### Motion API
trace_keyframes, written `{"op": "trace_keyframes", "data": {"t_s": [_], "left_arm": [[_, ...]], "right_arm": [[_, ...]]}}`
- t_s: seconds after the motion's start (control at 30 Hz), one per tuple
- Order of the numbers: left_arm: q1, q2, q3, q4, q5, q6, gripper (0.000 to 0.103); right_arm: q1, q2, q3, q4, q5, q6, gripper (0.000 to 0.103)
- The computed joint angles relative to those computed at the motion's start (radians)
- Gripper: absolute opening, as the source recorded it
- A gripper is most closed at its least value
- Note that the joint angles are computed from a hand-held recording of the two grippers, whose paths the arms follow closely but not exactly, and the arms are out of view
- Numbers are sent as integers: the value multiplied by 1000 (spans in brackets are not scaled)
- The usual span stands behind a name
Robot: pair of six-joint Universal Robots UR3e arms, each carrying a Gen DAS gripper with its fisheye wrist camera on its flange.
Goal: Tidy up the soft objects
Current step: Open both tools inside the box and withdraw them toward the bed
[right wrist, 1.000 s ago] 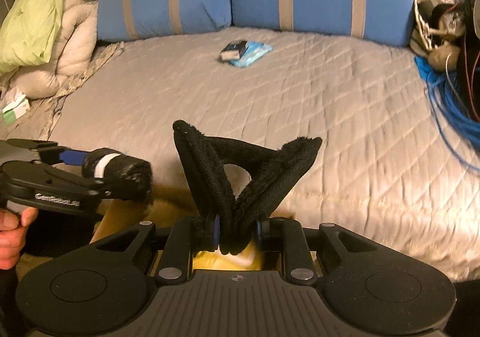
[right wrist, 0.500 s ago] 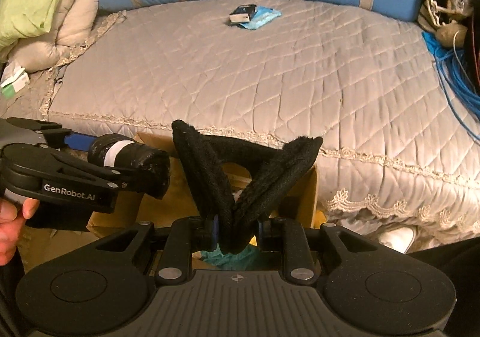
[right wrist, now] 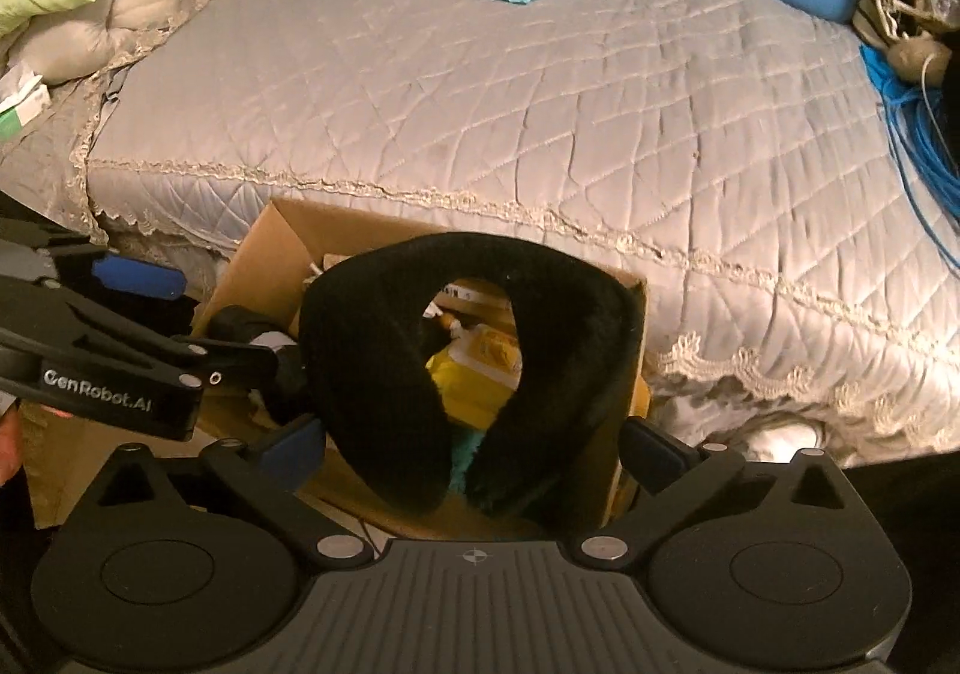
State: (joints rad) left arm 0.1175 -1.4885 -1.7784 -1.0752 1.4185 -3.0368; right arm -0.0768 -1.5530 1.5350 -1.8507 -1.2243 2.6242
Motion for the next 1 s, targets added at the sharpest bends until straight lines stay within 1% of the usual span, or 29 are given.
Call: {"op": "trace_keyframes", "data": {"t_s": [0.33, 0.5, 0.63, 0.83, 1.0], "left_arm": [[10, 57, -18, -35, -5, -38, 92], [25, 77, -18, -59, -11, -65, 92], [41, 90, -15, -55, -28, -71, 92], [46, 83, 9, -26, -26, -60, 92], [46, 42, 47, 5, -10, -40, 92]], "right_arm": [[6, -68, 21, 26, -42, 32, 103], [8, -72, 11, 24, -53, 47, 103], [8, -75, -2, 21, -54, 56, 103], [1, -63, -55, 30, -15, 33, 103], [-8, 4, -115, 0, 21, 45, 103]]}}
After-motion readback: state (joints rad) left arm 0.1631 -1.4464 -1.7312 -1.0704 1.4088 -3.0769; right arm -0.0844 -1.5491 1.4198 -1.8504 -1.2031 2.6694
